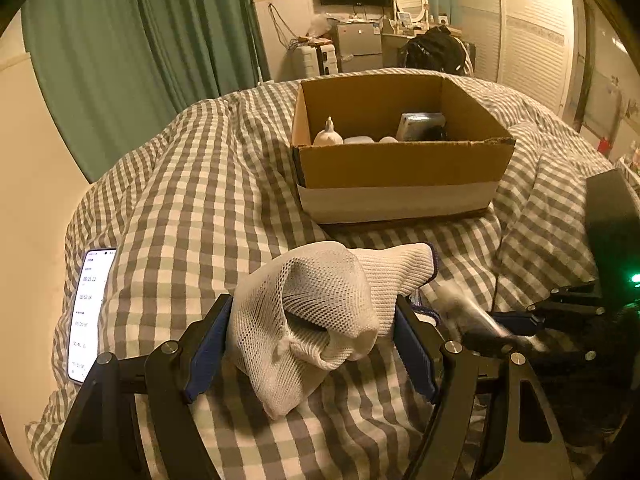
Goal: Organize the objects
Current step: 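Drop the sock and toothpaste tube into the box and open both grippers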
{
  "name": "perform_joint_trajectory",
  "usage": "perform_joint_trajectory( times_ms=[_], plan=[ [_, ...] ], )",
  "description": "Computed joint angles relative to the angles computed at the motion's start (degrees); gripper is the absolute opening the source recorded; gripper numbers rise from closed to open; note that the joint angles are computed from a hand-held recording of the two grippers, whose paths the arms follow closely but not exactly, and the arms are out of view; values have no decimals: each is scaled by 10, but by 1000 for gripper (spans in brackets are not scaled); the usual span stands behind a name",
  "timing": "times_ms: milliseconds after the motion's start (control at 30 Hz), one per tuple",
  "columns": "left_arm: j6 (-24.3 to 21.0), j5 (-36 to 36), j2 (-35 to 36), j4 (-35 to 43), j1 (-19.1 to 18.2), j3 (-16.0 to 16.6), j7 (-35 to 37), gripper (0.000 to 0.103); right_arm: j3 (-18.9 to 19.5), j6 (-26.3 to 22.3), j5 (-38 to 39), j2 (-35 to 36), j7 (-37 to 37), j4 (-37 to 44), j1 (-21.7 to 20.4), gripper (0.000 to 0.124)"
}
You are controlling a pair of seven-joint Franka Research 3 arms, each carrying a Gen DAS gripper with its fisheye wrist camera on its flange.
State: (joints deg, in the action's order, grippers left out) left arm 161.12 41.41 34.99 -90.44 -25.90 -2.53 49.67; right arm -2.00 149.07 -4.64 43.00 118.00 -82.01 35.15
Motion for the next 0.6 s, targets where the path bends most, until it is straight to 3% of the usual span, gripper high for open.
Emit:
perform_joint_trajectory(
  times_ms=[267,533,600],
  plan=[
    [19,28,-42,-38,-7,9,-33,78,-49,79,-71,-88,65,-107,46,17],
    [31,52,-63,-36,-2,2,-47,78,-95,105,-182,-147,161,-142,87,17],
    [34,26,-57,-20,16,-18,-21,78,-101,102,-218,-158,186,-139,92,17]
  ],
)
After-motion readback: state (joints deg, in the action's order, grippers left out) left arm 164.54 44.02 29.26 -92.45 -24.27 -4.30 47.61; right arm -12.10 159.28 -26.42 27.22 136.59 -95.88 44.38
